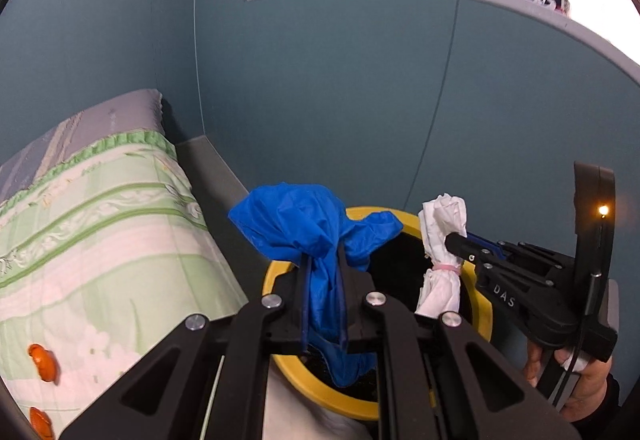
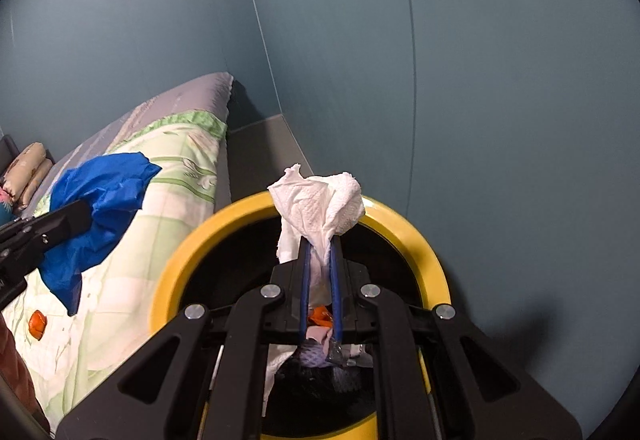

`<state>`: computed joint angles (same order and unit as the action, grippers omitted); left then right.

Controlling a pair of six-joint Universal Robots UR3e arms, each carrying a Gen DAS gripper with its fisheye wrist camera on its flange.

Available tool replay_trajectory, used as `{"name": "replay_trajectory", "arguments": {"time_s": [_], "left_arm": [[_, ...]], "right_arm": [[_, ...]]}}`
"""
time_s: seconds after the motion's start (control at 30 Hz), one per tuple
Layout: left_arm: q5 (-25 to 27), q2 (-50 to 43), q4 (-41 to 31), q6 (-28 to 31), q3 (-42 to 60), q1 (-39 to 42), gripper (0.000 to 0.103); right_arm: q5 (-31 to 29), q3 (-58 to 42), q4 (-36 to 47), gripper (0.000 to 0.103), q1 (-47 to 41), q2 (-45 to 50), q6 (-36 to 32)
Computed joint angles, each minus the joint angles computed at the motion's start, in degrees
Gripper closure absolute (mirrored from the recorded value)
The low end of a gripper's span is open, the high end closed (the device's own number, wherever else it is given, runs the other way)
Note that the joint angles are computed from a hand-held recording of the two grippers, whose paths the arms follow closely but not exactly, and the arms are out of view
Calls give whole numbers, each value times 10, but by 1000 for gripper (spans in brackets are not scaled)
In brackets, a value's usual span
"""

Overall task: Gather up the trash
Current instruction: 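Carry the blue cloth and white tissue with both tools over the yellow bin, then open both tools to drop the cloth and tissue into the bin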

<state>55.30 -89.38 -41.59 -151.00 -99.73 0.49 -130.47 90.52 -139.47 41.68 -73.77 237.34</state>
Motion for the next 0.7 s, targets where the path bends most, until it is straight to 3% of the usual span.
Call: {"name": "replay_trajectory", "arguments": {"time_s": [0.3, 0.43, 0.6, 0.7], "left_arm": [[15, -90, -13, -9, 35, -38, 94], [9, -111, -27, -14, 48, -42, 93], [-2, -136, -35, -28, 67, -35, 75], [-1, -135, -23, -38, 60, -28, 67]], "right_arm": [[45, 38, -35, 94, -40, 2, -11], [72, 11, -38, 94, -64, 26, -31], [74, 7, -37, 93, -70, 33, -28], [76, 28, -43, 87, -71, 15, -20]]}}
